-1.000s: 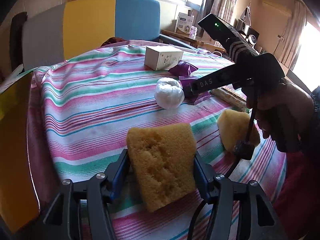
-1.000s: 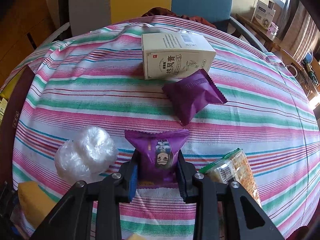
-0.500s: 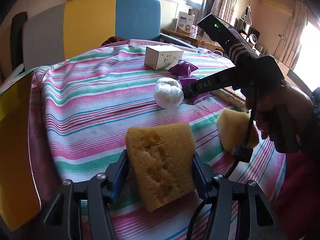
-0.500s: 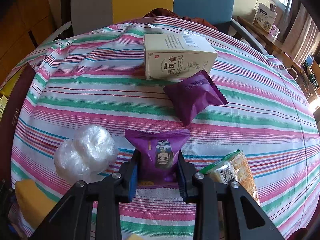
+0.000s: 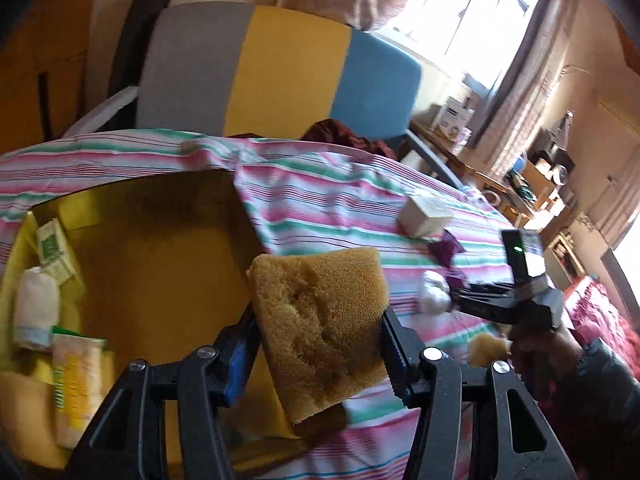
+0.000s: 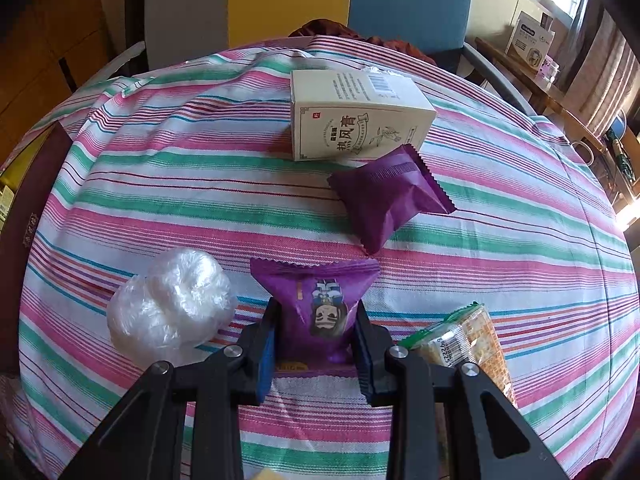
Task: Organize objects
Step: 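Carry the yellow sponge into the gold tray and release with left gripper while right holds purple bag, then carry the purple snack bag into the gold tray and release with right gripper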
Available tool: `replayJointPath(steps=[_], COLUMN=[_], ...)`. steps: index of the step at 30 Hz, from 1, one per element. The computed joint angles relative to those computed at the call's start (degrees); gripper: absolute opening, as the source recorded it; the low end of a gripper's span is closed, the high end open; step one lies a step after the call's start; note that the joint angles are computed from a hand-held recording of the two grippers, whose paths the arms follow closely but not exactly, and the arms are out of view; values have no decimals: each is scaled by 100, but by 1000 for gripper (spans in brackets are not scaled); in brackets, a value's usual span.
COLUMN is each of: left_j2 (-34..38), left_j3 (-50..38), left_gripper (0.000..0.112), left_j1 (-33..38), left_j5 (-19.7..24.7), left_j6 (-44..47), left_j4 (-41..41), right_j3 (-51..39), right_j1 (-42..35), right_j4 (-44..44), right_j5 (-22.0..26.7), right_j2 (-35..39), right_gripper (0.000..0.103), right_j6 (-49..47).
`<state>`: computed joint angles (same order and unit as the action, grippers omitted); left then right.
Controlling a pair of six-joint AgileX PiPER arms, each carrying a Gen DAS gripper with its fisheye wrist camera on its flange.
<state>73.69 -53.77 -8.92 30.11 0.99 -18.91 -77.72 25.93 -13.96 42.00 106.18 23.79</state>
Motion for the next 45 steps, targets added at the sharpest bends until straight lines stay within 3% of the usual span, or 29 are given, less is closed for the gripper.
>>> replayJointPath(steps=[7,13,22,25,26,30,36,45], left_j2=[851,1620,1790,1601,1494,1278,141,-782], left_j3=[-526,-927,-1094,-945,-836,-641,247,926], left_gripper=[56,56,63,73,82,82,82,87], left_j1=[2209,2722,2348,2189,2109,1908,1307,875], left_j5=[732,891,902,790,678,542,1,19], left_j6=[908,832,190,8,-121,-574,-2364,-3063], left_j4=[-514,-332,666,1009,1231,1812,3532,3946], right_j3=[-49,-43,-115,-116,-119,-125,-171,-123], right_j1=[17,2,0,3,6,0,-8,-33], right_j4=[-25,-31,-33,-35,-41,-30,-32,-76], right_j5=[48,53,76,76,80,80,102,60], right_j2=[26,20,74,75,76,80,110,79], right_gripper=[32,32,32,33,33,33,32,32], right_j6=[24,-5,-20,-13,-4,-23,-54,-51])
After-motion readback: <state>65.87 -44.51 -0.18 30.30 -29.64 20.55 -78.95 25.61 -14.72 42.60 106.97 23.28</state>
